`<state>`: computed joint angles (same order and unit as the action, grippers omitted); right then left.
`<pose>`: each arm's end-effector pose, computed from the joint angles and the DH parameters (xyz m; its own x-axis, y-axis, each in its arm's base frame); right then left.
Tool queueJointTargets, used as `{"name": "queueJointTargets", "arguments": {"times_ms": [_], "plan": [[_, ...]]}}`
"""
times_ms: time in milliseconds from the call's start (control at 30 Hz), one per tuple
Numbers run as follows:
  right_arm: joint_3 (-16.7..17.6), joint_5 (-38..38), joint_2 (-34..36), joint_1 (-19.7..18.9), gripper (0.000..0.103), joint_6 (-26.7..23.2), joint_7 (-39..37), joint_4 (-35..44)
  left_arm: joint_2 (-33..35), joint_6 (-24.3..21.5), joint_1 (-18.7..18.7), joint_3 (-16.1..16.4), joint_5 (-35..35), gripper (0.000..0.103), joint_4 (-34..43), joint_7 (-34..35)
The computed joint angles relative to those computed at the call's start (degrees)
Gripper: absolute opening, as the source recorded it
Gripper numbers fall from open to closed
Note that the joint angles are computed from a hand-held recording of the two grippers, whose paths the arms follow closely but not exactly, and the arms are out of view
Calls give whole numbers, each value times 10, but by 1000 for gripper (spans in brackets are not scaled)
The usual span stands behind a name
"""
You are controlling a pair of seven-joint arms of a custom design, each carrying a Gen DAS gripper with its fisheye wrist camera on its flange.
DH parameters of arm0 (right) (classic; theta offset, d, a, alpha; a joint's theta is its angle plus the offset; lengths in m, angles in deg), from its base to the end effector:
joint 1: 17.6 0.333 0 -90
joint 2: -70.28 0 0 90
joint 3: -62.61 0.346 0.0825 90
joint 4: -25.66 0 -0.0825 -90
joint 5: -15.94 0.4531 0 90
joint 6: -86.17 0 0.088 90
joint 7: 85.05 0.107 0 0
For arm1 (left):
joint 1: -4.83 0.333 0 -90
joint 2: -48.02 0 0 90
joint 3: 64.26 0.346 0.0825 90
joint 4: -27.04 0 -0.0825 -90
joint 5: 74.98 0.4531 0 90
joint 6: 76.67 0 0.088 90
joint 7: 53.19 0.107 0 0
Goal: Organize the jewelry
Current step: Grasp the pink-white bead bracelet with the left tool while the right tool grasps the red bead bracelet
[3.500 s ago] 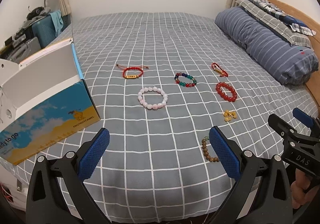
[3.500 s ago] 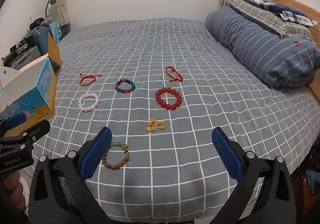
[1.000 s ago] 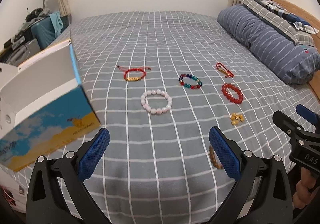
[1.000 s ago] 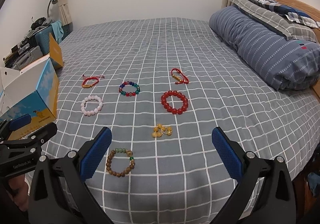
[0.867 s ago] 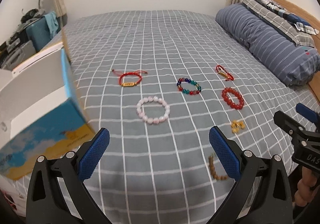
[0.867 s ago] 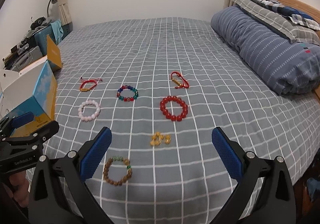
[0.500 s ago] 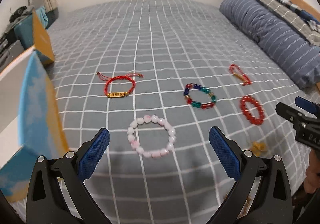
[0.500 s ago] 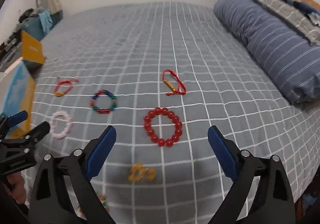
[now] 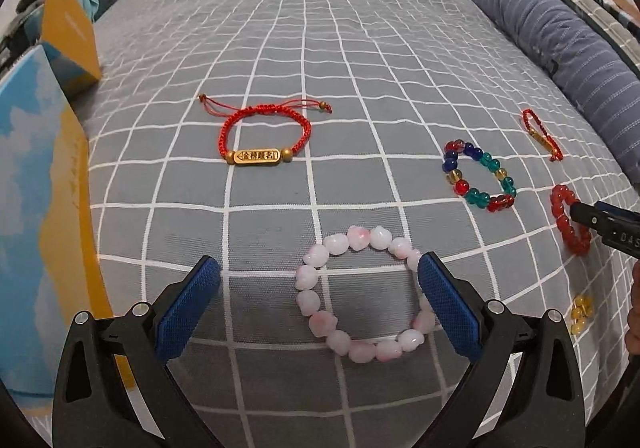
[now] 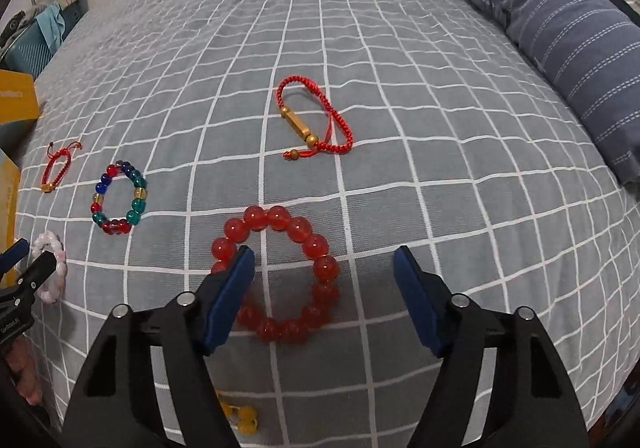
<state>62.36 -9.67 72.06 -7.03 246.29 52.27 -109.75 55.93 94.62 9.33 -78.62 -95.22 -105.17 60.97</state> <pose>0.5680 0.1238 0.3326 -0.2426 -0.9693 -0.0410 -0.8678 0.2357 -0.4375 0.6058 -0.0794 0.3225 -0.2557 -0.9659 0.0402 -0.8231 0.1958 -0.5331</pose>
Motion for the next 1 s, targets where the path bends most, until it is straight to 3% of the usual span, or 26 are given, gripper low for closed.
{"name": "queueJointTargets", "arguments": {"times_ms": [267, 367, 467, 533, 600, 1000], "plan": [[0, 30, 9, 6, 44, -2, -29, 5, 1, 3, 15, -12, -27, 81, -5, 37], [0, 35, 13, 10, 36, -8, -36, 11, -3, 0, 14, -11, -42, 71, -8, 46], [-3, 24, 15, 13, 19, -19, -26, 17, -8, -7, 8, -4, -43, 48, -10, 48], [-3, 36, 14, 11, 13, -18, -33, 15, -12, -19, 2, 6, -33, 23, -10, 37], [-3, 45, 9, 11, 13, -12, -35, 8, -15, -36, -2, 11, -31, 10, -6, 34], [10, 32, -27, -2, 13, 6, -12, -19, -53, -71, -33, 37, -93, 10, -11, 95]]}}
